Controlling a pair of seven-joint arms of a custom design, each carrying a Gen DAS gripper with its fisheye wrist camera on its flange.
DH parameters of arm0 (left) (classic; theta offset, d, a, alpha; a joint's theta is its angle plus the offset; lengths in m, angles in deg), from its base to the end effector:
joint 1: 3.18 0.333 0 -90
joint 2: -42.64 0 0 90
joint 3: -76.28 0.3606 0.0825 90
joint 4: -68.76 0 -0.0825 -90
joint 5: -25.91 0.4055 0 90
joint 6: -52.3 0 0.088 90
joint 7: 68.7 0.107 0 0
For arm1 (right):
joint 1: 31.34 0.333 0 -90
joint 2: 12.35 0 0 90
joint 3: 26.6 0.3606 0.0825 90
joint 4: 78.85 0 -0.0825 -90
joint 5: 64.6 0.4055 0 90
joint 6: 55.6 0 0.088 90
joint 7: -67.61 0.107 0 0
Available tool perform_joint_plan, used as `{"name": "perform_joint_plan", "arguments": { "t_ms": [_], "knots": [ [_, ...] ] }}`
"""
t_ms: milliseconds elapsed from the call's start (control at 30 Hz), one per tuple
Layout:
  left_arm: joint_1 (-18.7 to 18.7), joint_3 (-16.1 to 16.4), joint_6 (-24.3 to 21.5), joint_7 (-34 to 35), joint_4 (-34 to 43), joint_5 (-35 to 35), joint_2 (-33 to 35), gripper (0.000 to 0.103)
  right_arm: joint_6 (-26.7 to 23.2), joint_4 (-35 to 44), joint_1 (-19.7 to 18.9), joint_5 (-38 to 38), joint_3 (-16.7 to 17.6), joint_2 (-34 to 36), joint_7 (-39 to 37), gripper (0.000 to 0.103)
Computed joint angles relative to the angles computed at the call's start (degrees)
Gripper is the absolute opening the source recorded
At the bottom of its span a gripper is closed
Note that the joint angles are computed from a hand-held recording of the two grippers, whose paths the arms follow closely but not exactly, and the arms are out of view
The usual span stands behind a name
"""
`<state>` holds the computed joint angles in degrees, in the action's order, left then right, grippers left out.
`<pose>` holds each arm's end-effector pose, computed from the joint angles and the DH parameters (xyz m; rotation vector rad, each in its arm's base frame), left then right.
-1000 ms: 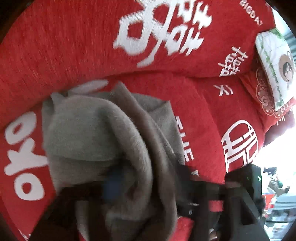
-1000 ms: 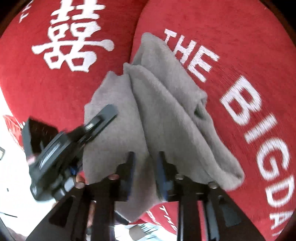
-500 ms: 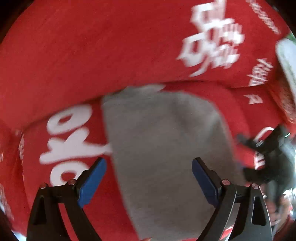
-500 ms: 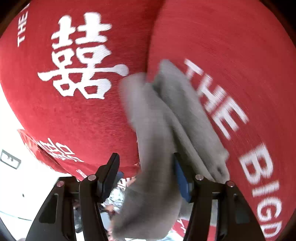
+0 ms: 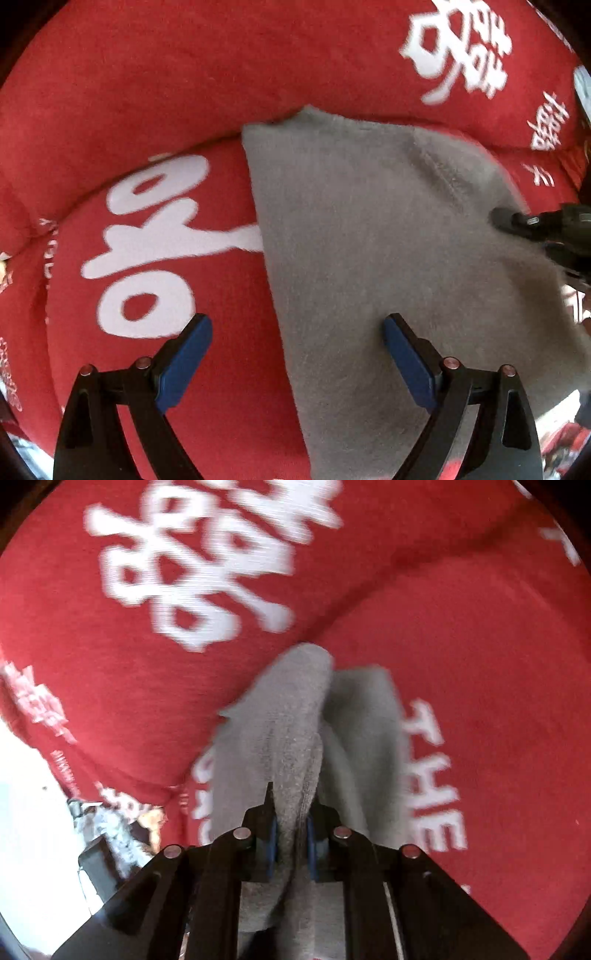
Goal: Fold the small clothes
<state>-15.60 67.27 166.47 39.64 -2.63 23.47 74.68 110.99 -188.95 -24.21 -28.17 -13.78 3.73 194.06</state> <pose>0.7367 -0.2575 0.4963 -1.3688 2.7556 -0.3460 0.6591 0.1868 0.4519 -0.7947 2.2385 0.2510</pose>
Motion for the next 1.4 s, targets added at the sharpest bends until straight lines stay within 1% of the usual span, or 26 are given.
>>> {"name": "perform_joint_plan", "arguments": {
  "t_ms": [33, 67, 100, 133, 200, 367, 433, 533, 567, 600, 633, 667, 700, 767, 833, 900, 967, 1000, 1033, 1100, 1200, 1233, 1267, 1333, 1367, 1400],
  "knots": [
    [0.08, -0.07, -0.16, 0.21, -0.28, -0.11, -0.07, 0.094, -2.46, -0.26, 0.95, -2.15, -1.58, 0.08, 3.02, 0.015],
    [-0.02, -0.06, -0.15, 0.0, -0.2, -0.15, 0.01, 0.094, -3.52, -0.96, 0.45, -1.14, -1.23, 0.06, 3.29, 0.022],
    [0.19, -0.11, -0.24, -0.08, -0.12, -0.55, 0.01, 0.094, -2.94, -1.81, -0.07, 0.8, -0.62, -0.31, 2.98, 0.027],
    [0.32, -0.08, -0.67, -0.19, 0.29, -0.74, 0.24, 0.094, -1.7, -3.41, 0.67, 0.83, -1.36, -1.64, 5.3, 0.029],
    [0.53, -0.08, -1.18, -0.34, 0.81, -1.1, 0.65, 0.094, -2.93, -4.96, 2.9, -4.16, -4.03, -3.97, 10.96, 0.035],
    [0.12, -0.04, -2.25, -1.42, 0.44, -0.94, -0.12, 0.095, -7.98, -6.73, 6.62, -16.39, -6.73, -9.96, 18.38, 0.035],
    [-0.1, -0.01, -2.64, -1.7, 1.11, -0.66, 0.29, 0.095, -9.66, -6.74, 7.37, -17.88, -6.6, -11.53, 17.53, 0.035],
    [0.02, 0.0, -4.4, -1.93, 3.12, -0.78, 1.33, 0.095, -11.81, -5.48, 8.09, -12.27, -5.36, -11.69, 9.09, 0.035],
    [0.21, 0.01, -4.94, -1.72, 3.7, -0.86, 1.54, 0.095, -13.49, -4.59, 8.54, -11.82, -5.16, -11.2, 7.38, 0.035],
    [0.27, -0.01, -5.24, -1.55, 3.86, -0.86, 1.54, 0.095, -16.1, -3.59, 9.14, -14.39, -5.51, -10.75, 8.55, 0.035],
    [0.29, -0.03, -5.37, -1.49, 3.65, -0.88, 1.27, 0.095, -18.39, -2.57, 9.59, -16.51, -5.81, -10.08, 9.58, 0.033],
    [0.35, -0.08, -5.57, -1.33, 3.72, -0.94, 1.23, 0.095, -21.05, -1.53, 10.05, -19.2, -6.13, -9.51, 11.04, 0.013],
    [0.43, -0.09, -5.63, -1.11, 3.58, -0.96, 1.07, 0.095, -22.08, -1.34, 10.35, -20.79, -6.34, -9.37, 12.21, 0.006],
    [0.55, -0.11, -5.78, -1.03, 3.42, -1.16, 0.97, 0.095, -20.72, -2.74, 10.59, -21.85, -6.72, -9.57, 15.33, 0.006],
    [0.58, -0.12, -6.2, -1.29, 3.39, -1.39, 1.03, 0.095, -19.62, -4.69, 10.43, -20.48, -6.64, -9.64, 16.9, 0.006],
    [0.39, -0.07, -6.71, -1.18, 3.87, -1.08, 1.24, 0.095, -16.14, -8.69, 9.93, -14.08, -5.92, -10.42, 16.55, 0.006],
    [0.27, -0.08, -6.27, -0.83, 3.74, -0.83, 1.15, 0.095, -10.44, -12.47, 9.96, -7.61, -5.28, -11.93, 16.51, 0.006],
    [0.28, -0.1, -6.04, -0.63, 3.53, -0.8, 1.05, 0.095, -9.97, -13.08, 10.16, -7.39, -5.43, -12.45, 17.46, 0.006],
    [0.23, -0.09, -6.55, -0.67, 4.46, -0.81, 1.59, 0.095, -11.02, -13.17, 10.39, -9.27, -5.84, -12.91, 19.41, 0.007],
    [0.24, -0.06, -7.47, -0.91, 5.49, -0.97, 2.16, 0.095, -14.36, -12.74, 10.56, -11.31, -6.28, -13.48, 20.52, 0.018],
    [0.04, 0.07, -7.87, -0.99, 6.17, -0.62, 2.54, 0.095, -16.37, -12.85, 10.78, -12.93, -6.76, -14.41, 22.56, 0.021],
    [-0.12, 0.09, -7.99, -1.07, 6.45, -0.44, 2.68, 0.095, -17.26, -13.29, 10.79, -14.97, -7.05, -15.36, 24.44, 0.021],
    [-0.14, 0.06, -8.49, -0.91, 7.14, -0.4, 3.03, 0.095, -19.21, -13.01, 10.73, -19.49, -7.43, -16.21, 27.95, 0.026],
    [-0.12, -0.08, -9.48, -0.67, 8.08, -0.59, 3.52, 0.095, -19.92, -11.93, 10.43, -25.45, -7.94, -16.3, 31.55, 0.028],
    [0.07, -0.26, -10.44, -0.4, 9.38, -1.03, 4.2, 0.095, -18.51, -12.28, 10.16, -26.2, -8.24, -16.49, 31.6, 0.042],
    [0.47, -0.56, -11.61, -0.07, 11.31, -1.92, 5.27, 0.095, -16.75, -12.58, 9.9, -26.39, -8.48, -16.63, 31.23, 0.061]
  ]
}}
